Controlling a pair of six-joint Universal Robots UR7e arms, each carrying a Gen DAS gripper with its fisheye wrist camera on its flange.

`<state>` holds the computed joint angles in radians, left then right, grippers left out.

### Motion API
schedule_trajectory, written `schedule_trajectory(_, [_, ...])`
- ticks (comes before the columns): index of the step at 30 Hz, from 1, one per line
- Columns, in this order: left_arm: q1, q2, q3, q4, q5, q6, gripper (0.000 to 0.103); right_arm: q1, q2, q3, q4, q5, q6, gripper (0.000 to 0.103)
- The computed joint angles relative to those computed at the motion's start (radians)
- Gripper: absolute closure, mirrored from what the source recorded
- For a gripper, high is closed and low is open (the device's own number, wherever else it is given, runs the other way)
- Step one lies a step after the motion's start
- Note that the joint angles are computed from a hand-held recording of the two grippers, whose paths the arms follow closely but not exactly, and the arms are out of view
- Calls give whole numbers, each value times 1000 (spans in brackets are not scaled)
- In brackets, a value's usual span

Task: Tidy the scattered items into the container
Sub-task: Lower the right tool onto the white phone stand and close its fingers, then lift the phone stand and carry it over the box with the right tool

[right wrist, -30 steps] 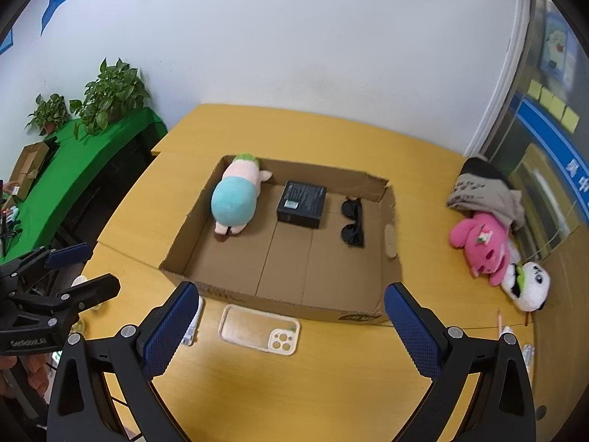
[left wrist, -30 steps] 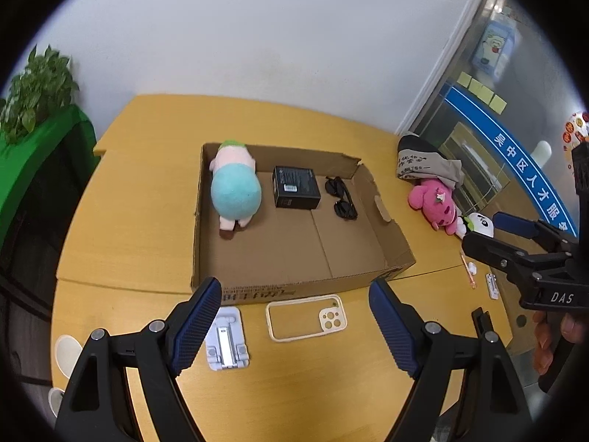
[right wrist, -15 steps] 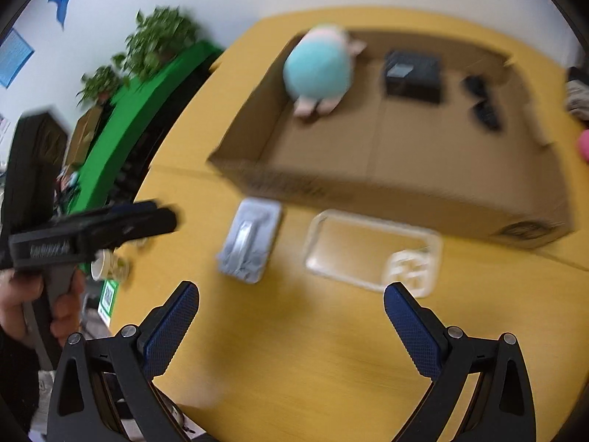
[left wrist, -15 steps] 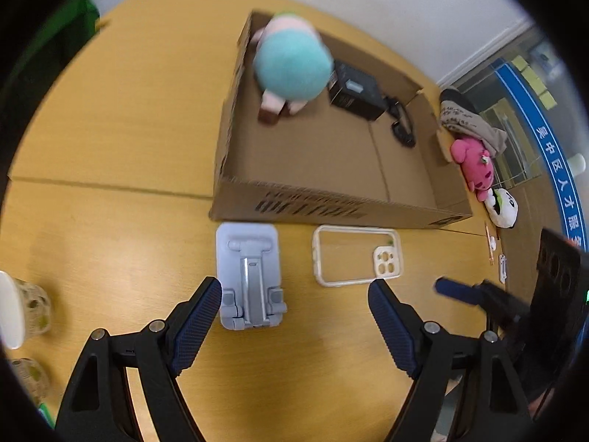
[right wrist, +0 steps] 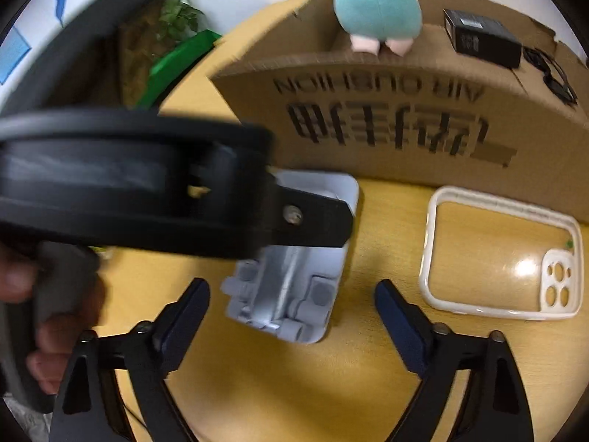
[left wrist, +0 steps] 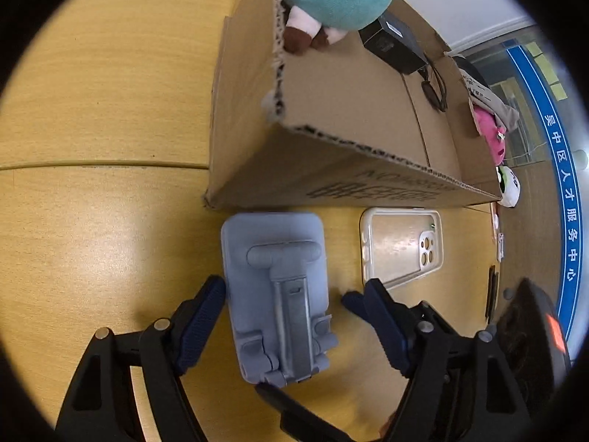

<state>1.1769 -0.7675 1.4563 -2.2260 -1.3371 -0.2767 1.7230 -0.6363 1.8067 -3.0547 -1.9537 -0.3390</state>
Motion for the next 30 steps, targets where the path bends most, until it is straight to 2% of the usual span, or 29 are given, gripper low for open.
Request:
schedule_trajectory(1, [0, 0, 0, 7, 7, -1, 48, 8, 14, 0, -32, -19, -29, 14])
schedule_trajectory(2, [0, -1, 0, 13, 10, -7, 57, 14, 23, -1, -45, -30, -48, 21])
schedule_trajectory(3, [-1, -4, 6, 9, 23, -15, 61, 17, 27, -2, -51, -39, -52, 22])
schedule_trajectory(8, [-5, -24, 46, -26, 38, -59, 62, 18, 10, -2, -6, -48, -34, 26])
schedule_trajectory(9, [-9, -27, 53, -35, 53, -63, 63, 17, 0, -3, 4, -62, -20, 49])
schedule_trajectory(11, [-11, -35, 62, -40, 31, -81, 67, 5, -22, -3, 31, -58, 26, 52])
schedule_trajectory(14, [-28, -43, 80, -44, 47, -88, 67, 4, -39, 9, 41, -66, -35, 53])
schedule_trajectory(16, [-33, -44, 87, -47, 41, -100, 68, -9, -61, 16, 78, -45, -25, 53])
schedule_trajectory(21, [-64, -52, 96, -80, 48, -113, 68, -18, -111, 43, 87, -26, 10, 53])
schedule_trajectory(30, [-168, -32, -3, -114, 84, -102, 69, 21, -221, 7, 100, 6, -12, 53])
